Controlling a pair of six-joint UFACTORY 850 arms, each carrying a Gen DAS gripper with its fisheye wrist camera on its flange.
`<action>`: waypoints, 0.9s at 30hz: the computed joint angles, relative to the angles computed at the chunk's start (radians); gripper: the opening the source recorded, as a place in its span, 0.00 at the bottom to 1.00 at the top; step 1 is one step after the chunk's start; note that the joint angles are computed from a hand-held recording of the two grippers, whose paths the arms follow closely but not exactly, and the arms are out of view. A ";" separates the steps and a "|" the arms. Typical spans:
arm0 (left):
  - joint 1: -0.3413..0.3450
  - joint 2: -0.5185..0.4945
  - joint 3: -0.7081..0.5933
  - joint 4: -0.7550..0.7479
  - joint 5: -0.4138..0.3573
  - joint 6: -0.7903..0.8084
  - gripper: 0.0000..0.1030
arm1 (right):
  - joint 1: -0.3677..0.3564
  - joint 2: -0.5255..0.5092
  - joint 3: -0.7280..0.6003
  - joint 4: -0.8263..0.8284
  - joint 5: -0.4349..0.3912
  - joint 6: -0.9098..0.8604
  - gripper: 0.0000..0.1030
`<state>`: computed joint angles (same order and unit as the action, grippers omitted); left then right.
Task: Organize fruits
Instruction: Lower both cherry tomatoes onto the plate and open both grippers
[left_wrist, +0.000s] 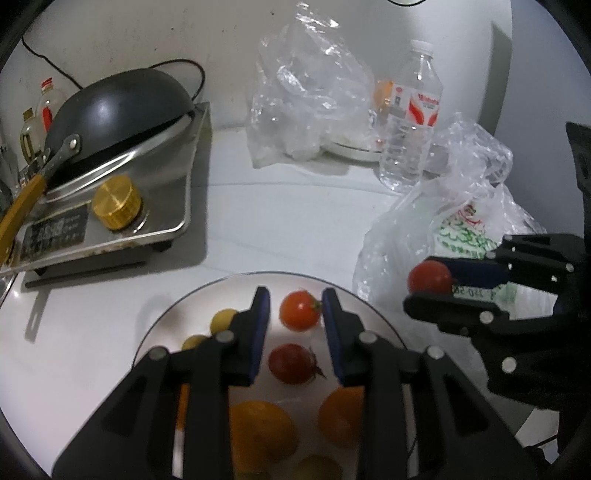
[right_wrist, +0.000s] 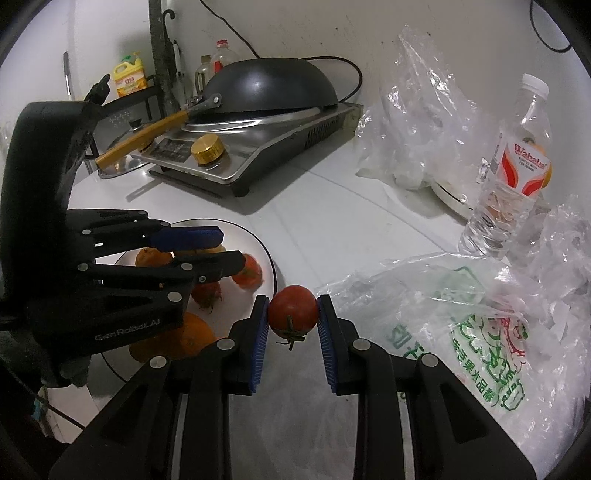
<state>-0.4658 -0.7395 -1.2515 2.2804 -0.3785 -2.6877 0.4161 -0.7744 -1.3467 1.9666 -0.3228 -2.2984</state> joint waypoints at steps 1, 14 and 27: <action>0.001 0.005 0.008 0.022 -0.005 -0.027 0.30 | 0.002 -0.001 -0.002 -0.001 0.004 0.000 0.27; -0.010 0.079 0.125 0.028 -0.109 -0.067 0.31 | 0.042 -0.028 -0.036 -0.062 0.036 0.062 0.27; 0.005 0.124 0.221 0.195 -0.161 -0.265 0.33 | 0.073 -0.058 -0.073 -0.141 0.080 0.164 0.27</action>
